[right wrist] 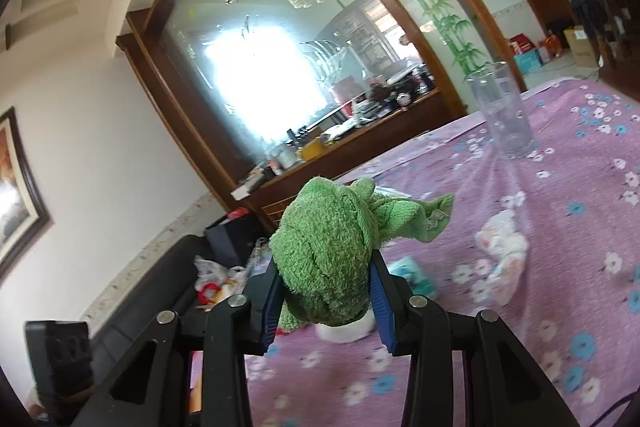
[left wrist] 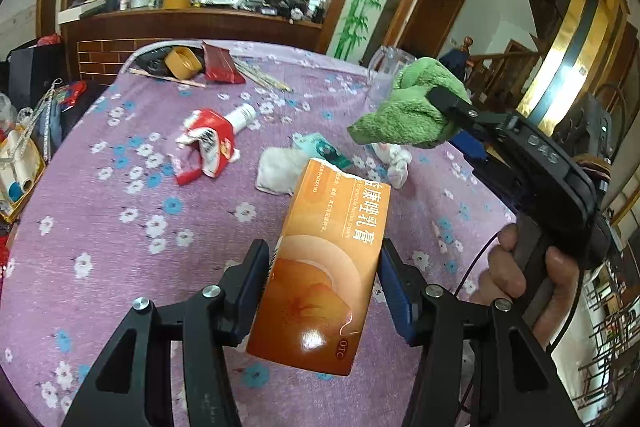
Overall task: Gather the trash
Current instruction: 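Lift the orange box and green towel off the table with both grippers, then carry both items to the red basket and open both grippers over it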
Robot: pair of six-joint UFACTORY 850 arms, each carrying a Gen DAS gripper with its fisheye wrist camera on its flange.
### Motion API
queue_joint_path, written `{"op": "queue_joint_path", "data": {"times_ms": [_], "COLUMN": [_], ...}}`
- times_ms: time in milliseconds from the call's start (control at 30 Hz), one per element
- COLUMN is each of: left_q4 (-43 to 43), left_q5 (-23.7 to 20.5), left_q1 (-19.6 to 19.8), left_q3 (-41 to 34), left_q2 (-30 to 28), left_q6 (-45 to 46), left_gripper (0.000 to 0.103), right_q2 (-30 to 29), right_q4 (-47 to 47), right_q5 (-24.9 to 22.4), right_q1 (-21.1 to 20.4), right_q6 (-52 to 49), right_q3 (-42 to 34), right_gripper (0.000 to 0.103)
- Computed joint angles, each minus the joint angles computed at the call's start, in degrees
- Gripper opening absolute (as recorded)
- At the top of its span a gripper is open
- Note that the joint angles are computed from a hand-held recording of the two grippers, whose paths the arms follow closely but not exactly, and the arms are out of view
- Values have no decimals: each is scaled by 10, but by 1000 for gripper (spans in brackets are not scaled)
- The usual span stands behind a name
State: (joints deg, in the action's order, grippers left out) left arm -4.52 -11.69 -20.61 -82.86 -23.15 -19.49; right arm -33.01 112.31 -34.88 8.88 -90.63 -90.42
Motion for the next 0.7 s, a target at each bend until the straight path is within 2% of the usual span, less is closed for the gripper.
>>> {"op": "queue_joint_path", "data": {"times_ms": [133, 300, 467, 567, 700], "left_q4": [14, 108, 315, 468, 540], "left_q5": [21, 47, 64, 66, 75], "left_q1": [9, 22, 40, 52, 72], "left_q3": [37, 89, 140, 162, 185], "left_q2": [36, 88, 136, 157, 175], "left_q6": [-28, -136, -354, -513, -595], "left_gripper": [57, 57, 57, 57, 57], "right_q2": [23, 38, 30, 22, 10], "right_q4": [-12, -34, -62, -80, -106], "right_q5": [-14, -19, -25, -31, -29], "right_q1": [13, 42, 68, 83, 106], "right_q6": [20, 37, 70, 90, 113], "right_q3": [9, 3, -22, -38, -63], "right_gripper": [42, 42, 42, 42, 42]}}
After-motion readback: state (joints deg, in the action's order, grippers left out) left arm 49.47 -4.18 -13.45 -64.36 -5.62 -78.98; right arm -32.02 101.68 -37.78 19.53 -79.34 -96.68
